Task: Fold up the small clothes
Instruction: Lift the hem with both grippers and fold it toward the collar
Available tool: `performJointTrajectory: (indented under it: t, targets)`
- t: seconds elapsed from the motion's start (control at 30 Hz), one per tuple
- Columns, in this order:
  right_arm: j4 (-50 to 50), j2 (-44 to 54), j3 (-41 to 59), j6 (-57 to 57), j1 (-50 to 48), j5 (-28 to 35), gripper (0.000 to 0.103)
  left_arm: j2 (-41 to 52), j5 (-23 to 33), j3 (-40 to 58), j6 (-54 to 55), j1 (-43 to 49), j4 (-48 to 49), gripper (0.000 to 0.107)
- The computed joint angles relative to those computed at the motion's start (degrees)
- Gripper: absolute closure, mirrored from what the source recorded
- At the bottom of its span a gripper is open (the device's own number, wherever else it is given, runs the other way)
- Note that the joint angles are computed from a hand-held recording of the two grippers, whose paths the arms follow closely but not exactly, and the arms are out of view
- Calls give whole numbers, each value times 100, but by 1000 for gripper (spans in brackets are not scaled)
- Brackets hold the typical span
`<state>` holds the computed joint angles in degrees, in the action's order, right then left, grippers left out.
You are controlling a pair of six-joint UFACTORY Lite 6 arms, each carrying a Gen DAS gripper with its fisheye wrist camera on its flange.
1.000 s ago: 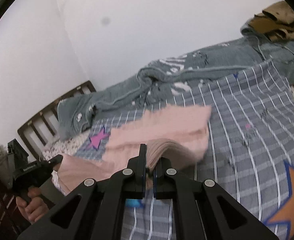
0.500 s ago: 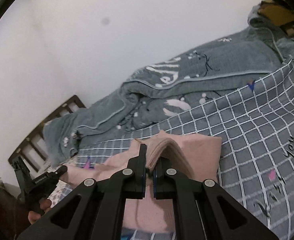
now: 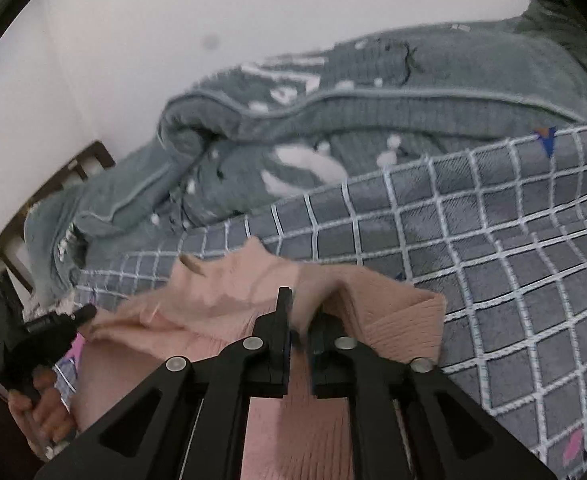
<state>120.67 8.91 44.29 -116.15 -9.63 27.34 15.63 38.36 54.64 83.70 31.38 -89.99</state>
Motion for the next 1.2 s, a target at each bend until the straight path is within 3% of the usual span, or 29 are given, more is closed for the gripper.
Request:
performJointTrajectory:
  t: [0.07, 0.13, 0.4, 0.5, 0.57, 0.7, 0.87, 1.03, 1.2]
  targets:
    - [359, 83, -76, -537, 99, -80, 78, 80, 22, 49, 3, 45, -17, 58]
    - [887, -5, -264, -1270, 223, -142, 69, -49, 121, -134, 395, 108, -295, 47]
    - [1240, -1006, -840, -2014, 521, -1000, 69, -690, -54, -800, 1107, 127, -486, 47]
    - [213, -1727, -1248, -1003, 374, -1074, 69, -972, -6, -1121, 1343, 280, -397, 43]
    - [-195, -2131, -1535, -544, 270, -1059, 65, -1214, 123, -1404, 1569, 463, -296, 37]
    - [-832, -3067, -2344, 38, -9, -968, 63, -1688, 297, -1930, 1910, 856, -10, 34]
    - [-1872, -4048, -3368, 874, -764, -530, 60, -1940, 954, -2399, 2005, 1822, 815, 34]
    - [-3345, -4767, -4151, 1693, -2083, 423, 60, -2038, 1554, -2796, 2326, 2937, 1650, 34]
    - [-4026, -5073, -4321, 1984, -2856, 1055, 60, -1726, 1934, -2820, 2399, 3403, 2115, 34]
